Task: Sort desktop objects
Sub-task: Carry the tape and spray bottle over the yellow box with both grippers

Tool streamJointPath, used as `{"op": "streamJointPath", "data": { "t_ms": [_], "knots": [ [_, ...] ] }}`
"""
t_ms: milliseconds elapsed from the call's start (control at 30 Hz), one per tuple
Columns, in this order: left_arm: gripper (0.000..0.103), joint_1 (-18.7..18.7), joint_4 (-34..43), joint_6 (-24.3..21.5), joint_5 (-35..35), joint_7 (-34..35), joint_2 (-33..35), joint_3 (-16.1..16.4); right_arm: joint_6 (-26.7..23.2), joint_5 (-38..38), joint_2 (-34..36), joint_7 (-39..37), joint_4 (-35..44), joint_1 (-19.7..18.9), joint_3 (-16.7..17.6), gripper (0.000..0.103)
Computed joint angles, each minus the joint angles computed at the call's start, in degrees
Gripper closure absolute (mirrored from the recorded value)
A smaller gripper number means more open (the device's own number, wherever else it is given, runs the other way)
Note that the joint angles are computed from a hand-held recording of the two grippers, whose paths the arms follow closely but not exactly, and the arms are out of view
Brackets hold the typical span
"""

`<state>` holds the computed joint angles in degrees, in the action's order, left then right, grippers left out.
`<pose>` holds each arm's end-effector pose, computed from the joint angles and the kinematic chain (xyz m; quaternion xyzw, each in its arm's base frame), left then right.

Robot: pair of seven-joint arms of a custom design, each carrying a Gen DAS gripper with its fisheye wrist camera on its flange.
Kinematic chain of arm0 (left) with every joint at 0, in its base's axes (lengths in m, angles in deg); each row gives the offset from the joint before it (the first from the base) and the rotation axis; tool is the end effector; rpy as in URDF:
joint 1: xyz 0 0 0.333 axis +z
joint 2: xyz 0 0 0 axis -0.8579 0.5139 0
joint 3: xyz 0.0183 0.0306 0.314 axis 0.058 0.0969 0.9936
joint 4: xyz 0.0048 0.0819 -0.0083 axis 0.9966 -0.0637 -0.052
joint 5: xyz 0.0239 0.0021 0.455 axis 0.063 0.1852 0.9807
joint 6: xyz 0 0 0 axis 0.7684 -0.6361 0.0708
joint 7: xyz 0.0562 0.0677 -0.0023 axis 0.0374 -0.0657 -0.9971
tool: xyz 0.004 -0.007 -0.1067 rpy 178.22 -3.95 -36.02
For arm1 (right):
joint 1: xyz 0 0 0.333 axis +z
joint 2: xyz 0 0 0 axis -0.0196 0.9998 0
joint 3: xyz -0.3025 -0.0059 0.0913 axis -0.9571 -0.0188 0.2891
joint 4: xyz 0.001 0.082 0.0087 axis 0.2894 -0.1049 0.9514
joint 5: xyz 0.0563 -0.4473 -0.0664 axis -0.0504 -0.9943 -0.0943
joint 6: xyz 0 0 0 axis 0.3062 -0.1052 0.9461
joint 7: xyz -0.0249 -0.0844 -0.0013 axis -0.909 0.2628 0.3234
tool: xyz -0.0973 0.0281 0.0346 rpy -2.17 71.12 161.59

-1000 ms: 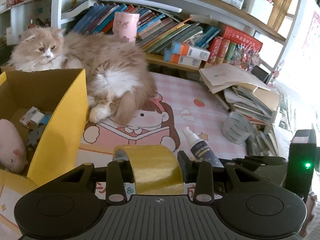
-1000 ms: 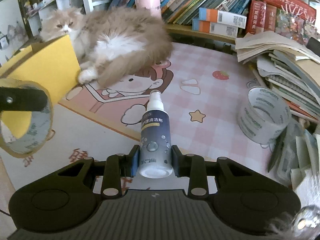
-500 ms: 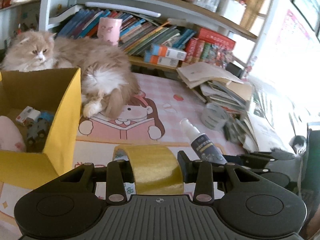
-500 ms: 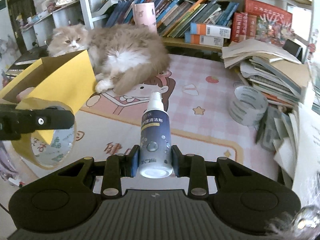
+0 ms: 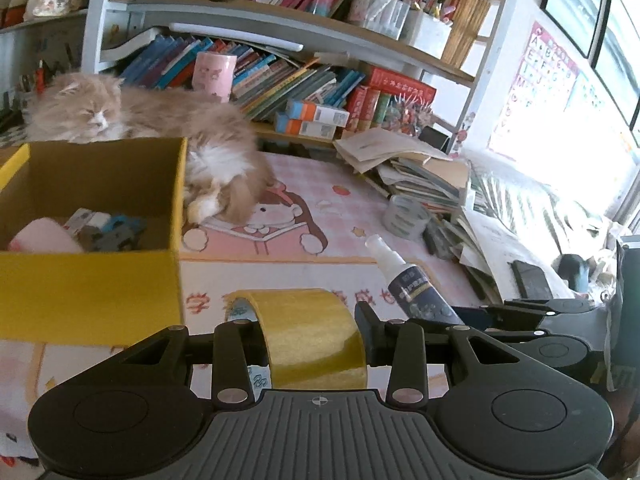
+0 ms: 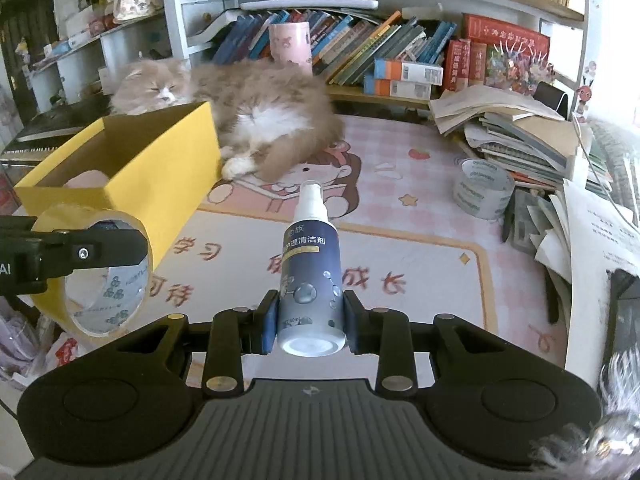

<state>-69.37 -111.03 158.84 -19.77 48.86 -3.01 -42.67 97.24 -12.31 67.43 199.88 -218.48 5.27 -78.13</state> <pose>0.6155 -0.2329 0.4638 -0.5120 0.7266 -0.4400 0.1280 0.5854 0.1419 0.4580 -0.6707 0.6192 -0.2518 0.3216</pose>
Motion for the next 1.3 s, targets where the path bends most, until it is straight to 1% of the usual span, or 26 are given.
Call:
{"op": "streamJointPath", "data": {
  "t_ms": [67,167,300,400,667,733,867,1167,1300],
  "knots": [
    [0.065,0.4,-1.8,-0.9,-2.6,2.5,-1.9,0.3,-0.6,-3.8,-1.4,4.8,-1.2,-1.0,1.9,0.073],
    [0.065,-0.1,-5.2,-2.5,-5.2,5.4,-5.0,2.1,-1.4,-6.9,-3.3,9.6,-3.1,-1.6,4.1,0.073],
    [0.065,-1.4,-9.6,-4.2,-4.1,5.0,-8.7,5.0,-2.5,-9.9,-5.9,15.3,-5.6,-2.0,7.2,0.073],
    [0.065,-2.3,-12.6,-5.1,-3.4,4.8,-11.4,7.1,-3.3,-9.2,-7.5,16.8,-7.2,-1.0,8.1,0.073],
    [0.065,-4.7,-20.0,-5.8,-1.0,3.3,-18.2,11.9,-4.4,-5.6,-9.5,16.4,-9.3,2.1,9.5,0.073],
    [0.065,-5.1,-21.0,-5.5,0.4,1.6,-19.0,12.6,-4.4,-4.3,-9.7,15.1,-9.5,3.2,9.3,0.073],
    [0.065,-5.7,-23.1,-5.1,3.4,-1.6,-20.7,14.3,-4.4,-3.7,-9.7,14.1,-9.4,3.8,10.1,0.073],
    [0.065,-8.4,-26.1,-1.5,5.4,-3.8,-23.1,18.3,-3.5,-2.3,-7.5,9.0,-7.2,6.2,9.7,0.073],
    [0.065,-9.2,-26.8,0.3,6.6,-5.7,-23.5,19.5,-3.4,0.0,-5.9,4.8,-5.9,8.5,8.1,0.073]
  ]
}}
